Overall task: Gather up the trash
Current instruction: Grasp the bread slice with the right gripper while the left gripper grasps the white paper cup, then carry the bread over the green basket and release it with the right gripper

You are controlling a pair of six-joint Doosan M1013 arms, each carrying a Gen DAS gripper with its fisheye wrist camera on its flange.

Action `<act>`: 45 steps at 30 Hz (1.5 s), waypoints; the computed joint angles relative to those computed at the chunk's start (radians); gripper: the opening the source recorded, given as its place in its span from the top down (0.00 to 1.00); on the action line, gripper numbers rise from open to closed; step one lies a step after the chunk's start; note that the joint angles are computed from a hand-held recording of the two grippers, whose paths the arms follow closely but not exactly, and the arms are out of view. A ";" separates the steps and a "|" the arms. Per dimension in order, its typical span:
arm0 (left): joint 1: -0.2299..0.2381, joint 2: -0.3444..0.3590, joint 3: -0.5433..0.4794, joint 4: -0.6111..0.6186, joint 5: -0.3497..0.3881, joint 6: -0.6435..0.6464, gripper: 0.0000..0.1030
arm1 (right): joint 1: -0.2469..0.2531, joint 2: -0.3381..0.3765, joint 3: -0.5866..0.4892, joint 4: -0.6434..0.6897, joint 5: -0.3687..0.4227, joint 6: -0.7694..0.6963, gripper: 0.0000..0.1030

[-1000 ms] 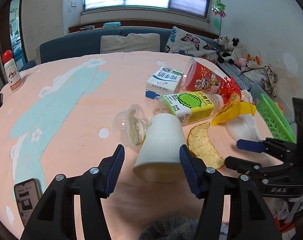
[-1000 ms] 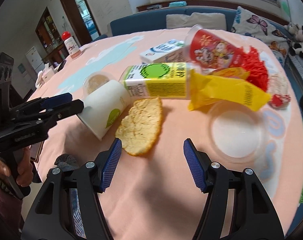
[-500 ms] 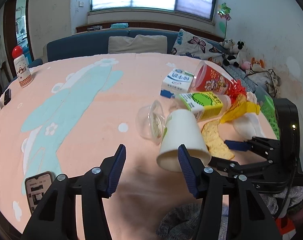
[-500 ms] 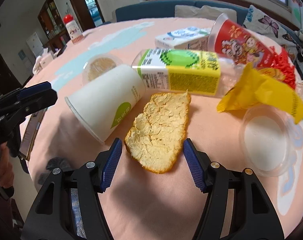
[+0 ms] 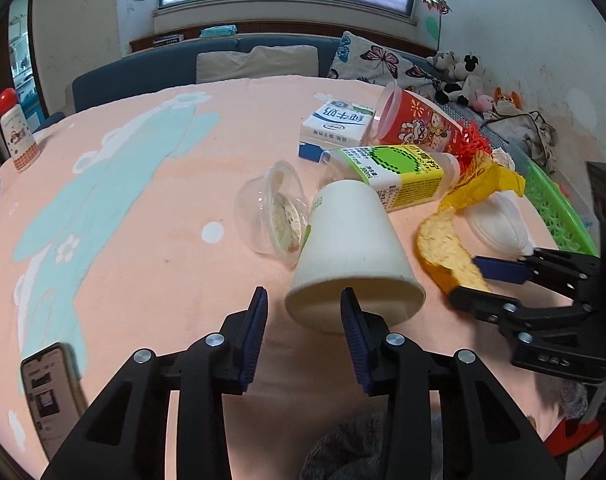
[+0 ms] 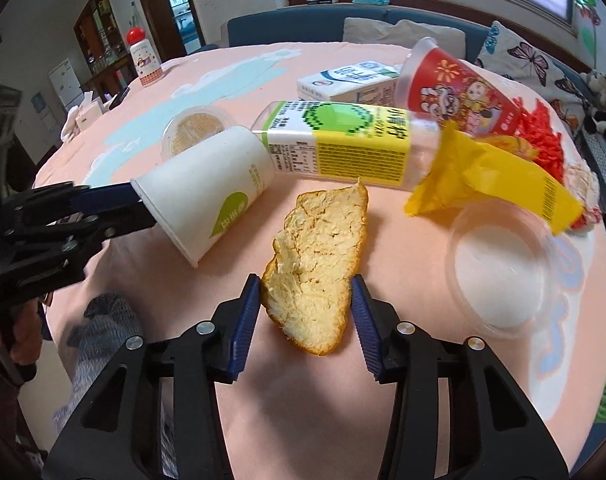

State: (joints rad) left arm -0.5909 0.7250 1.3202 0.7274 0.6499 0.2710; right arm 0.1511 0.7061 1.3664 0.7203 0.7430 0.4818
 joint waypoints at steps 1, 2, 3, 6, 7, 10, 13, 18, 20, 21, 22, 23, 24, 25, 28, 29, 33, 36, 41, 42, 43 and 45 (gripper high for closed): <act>0.002 0.006 -0.008 -0.010 0.001 0.014 0.67 | -0.005 -0.001 0.002 0.001 0.005 0.000 0.56; 0.004 0.011 -0.015 -0.021 0.003 0.026 0.70 | -0.009 -0.002 0.004 -0.001 0.006 0.002 0.56; 0.006 0.016 -0.022 -0.034 0.001 0.041 0.75 | -0.010 -0.003 0.006 -0.003 0.005 0.003 0.56; 0.009 0.026 -0.033 -0.047 0.002 0.054 0.85 | -0.018 -0.006 0.010 -0.002 0.007 0.000 0.56; 0.010 0.028 -0.036 -0.046 0.001 0.050 0.88 | -0.017 -0.006 0.011 -0.002 0.006 0.003 0.56; 0.010 0.031 -0.039 -0.047 -0.003 0.038 0.93 | -0.017 0.000 0.004 -0.004 0.009 0.017 0.51; 0.007 0.035 -0.046 -0.041 0.011 0.039 0.93 | -0.009 0.002 0.004 -0.012 -0.010 0.029 0.47; 0.006 0.037 -0.052 -0.050 0.021 0.049 0.93 | -0.004 0.010 -0.001 -0.009 -0.032 0.051 0.45; 0.005 0.039 -0.058 -0.058 0.032 0.064 0.93 | -0.004 0.012 -0.001 -0.002 -0.037 0.051 0.45; 0.006 0.042 -0.063 -0.063 0.036 0.071 0.93 | -0.003 0.012 -0.002 -0.002 -0.040 0.051 0.45; 0.006 0.044 -0.067 -0.070 0.039 0.078 0.93 | -0.003 0.012 -0.001 -0.004 -0.048 0.051 0.47; 0.007 0.045 -0.069 -0.072 0.042 0.080 0.93 | -0.003 0.011 0.000 -0.002 -0.048 0.049 0.49; 0.007 0.046 -0.071 -0.074 0.043 0.080 0.92 | -0.005 0.011 -0.001 0.002 -0.046 0.046 0.50; 0.008 0.047 -0.071 -0.073 0.041 0.079 0.92 | -0.006 0.011 -0.003 0.008 -0.042 0.044 0.52; 0.006 0.047 -0.067 -0.057 0.035 0.070 0.92 | -0.014 0.007 -0.002 0.016 -0.033 0.045 0.57; 0.005 0.046 -0.065 -0.051 0.034 0.067 0.92 | -0.018 0.005 -0.001 0.018 -0.030 0.045 0.59; 0.001 0.034 -0.049 -0.029 0.008 0.042 0.96 | -0.030 -0.007 0.010 0.045 -0.018 0.027 0.62; -0.005 0.030 -0.047 -0.016 0.006 0.038 0.96 | -0.043 -0.021 0.024 0.077 -0.008 -0.006 0.62; -0.017 0.011 -0.030 0.011 -0.004 0.007 0.96 | -0.072 -0.049 0.052 0.152 0.017 -0.074 0.63; -0.019 0.007 -0.026 0.014 -0.008 0.000 0.96 | -0.077 -0.053 0.055 0.162 0.020 -0.080 0.63; -0.020 0.001 -0.020 0.016 -0.011 -0.012 0.96 | -0.083 -0.058 0.060 0.173 0.022 -0.089 0.63; -0.022 -0.010 -0.008 0.014 -0.026 -0.026 0.96 | -0.095 -0.071 0.072 0.199 0.014 -0.105 0.62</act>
